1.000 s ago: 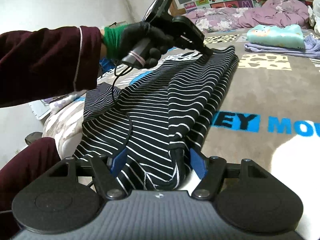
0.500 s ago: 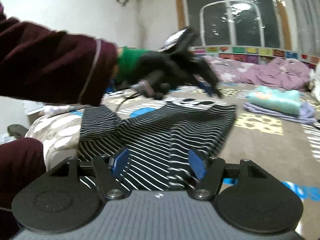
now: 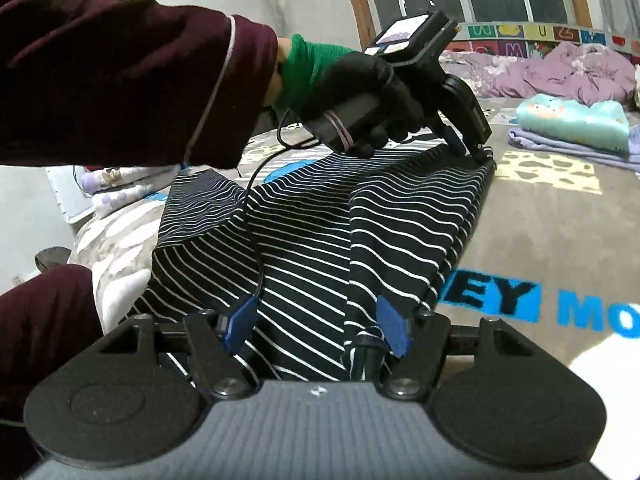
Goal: Fold clothes
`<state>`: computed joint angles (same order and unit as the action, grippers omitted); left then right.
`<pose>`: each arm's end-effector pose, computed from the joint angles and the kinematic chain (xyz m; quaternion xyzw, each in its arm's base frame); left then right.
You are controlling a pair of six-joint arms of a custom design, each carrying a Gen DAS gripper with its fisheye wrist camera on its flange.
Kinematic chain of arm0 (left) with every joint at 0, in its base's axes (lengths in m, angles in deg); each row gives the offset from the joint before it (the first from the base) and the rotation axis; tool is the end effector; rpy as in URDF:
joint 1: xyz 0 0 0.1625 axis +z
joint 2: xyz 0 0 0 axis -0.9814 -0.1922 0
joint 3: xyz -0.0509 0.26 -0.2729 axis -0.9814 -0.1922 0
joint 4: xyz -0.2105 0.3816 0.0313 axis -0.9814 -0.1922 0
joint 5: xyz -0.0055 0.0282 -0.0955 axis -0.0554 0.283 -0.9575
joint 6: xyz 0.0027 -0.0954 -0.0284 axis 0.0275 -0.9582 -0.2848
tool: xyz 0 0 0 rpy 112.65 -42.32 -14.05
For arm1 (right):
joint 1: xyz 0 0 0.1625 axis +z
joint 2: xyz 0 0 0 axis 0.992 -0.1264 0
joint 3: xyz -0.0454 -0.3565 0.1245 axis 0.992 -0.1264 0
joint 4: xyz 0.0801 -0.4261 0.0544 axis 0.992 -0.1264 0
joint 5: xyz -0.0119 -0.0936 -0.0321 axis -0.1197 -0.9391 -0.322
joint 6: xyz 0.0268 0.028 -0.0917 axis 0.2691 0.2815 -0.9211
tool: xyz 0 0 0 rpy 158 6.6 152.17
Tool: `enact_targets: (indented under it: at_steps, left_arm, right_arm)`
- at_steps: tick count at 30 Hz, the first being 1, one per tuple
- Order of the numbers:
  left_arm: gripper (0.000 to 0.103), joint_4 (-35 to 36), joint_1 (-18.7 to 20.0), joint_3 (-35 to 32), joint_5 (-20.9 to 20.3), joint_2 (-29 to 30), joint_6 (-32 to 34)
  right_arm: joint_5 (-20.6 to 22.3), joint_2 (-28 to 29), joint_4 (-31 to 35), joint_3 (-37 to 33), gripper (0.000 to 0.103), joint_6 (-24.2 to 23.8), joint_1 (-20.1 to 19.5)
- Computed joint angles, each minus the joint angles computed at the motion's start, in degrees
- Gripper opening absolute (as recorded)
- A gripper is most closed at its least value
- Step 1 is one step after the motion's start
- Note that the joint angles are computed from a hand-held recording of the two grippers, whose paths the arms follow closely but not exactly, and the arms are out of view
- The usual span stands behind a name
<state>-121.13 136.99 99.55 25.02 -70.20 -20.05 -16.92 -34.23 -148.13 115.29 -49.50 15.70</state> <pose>-0.2862 -0.8166 0.0967 0.4251 0.8438 -0.1656 0.2826 0.1971 -0.4615 0.0768 0.3067 -0.8591 0.3940 0.1126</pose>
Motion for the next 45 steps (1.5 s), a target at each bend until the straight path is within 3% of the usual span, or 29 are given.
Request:
enact_targets:
  at_steps: [4, 7, 11, 15, 18, 22, 25, 32, 36, 39, 45]
  left_arm:
    - [0.042, -0.4, -1.0, 5.1, 0.4, -6.1, -1.3]
    - [0.045, -1.0, -1.7, 9.6, 0.8, -12.0, -2.2]
    - [0.05, -2.2, -2.9, 17.0, 1.3, -22.0, -3.1]
    - [0.062, -2.5, -4.3, 23.7, 2.3, -31.8, -4.7]
    - [0.068, -3.3, -5.3, 29.0, 4.0, -39.4, -7.7]
    - [0.075, -6.2, -5.7, 36.7, 3.0, -48.9, -11.8]
    - [0.08, -10.7, -5.1, 42.9, 1.5, -54.8, -16.1]
    - [0.081, -23.5, -0.8, 55.3, -4.3, -62.4, -27.9]
    - [0.081, -31.2, 2.9, 59.9, -2.9, -62.8, -38.5]
    - [0.081, -36.2, 6.7, 62.3, -4.5, -62.2, -45.6]
    - [0.079, -40.7, 11.4, 64.9, -5.8, -60.6, -49.9]
  right_arm:
    - [4.1, -0.8, -4.5, 1.9, 0.066, 1.5, -0.7]
    - [2.5, -1.1, -8.9, 3.0, 0.066, 4.0, -0.5]
    - [1.2, -1.4, -17.1, 4.5, 0.066, 13.3, -2.0]
    - [-0.2, -2.2, -22.7, 6.1, 0.067, 24.0, -4.5]
    - [-1.3, -2.5, -25.2, 7.1, 0.067, 29.6, -6.0]
    - [-1.6, -2.4, -26.6, 7.6, 0.066, 34.3, -7.2]
    - [-2.7, -1.6, -27.9, 7.6, 0.066, 32.5, -5.8]
    - [-3.7, 0.7, -23.3, 5.4, 0.056, 18.6, -0.6]
    - [-7.1, 2.4, -21.4, 3.7, 0.056, 11.5, 2.8]
    - [-9.3, 2.9, -19.4, 3.0, 0.056, 6.9, 5.3]
    - [-11.9, 3.9, -15.5, 2.3, 0.056, 1.6, 9.0]
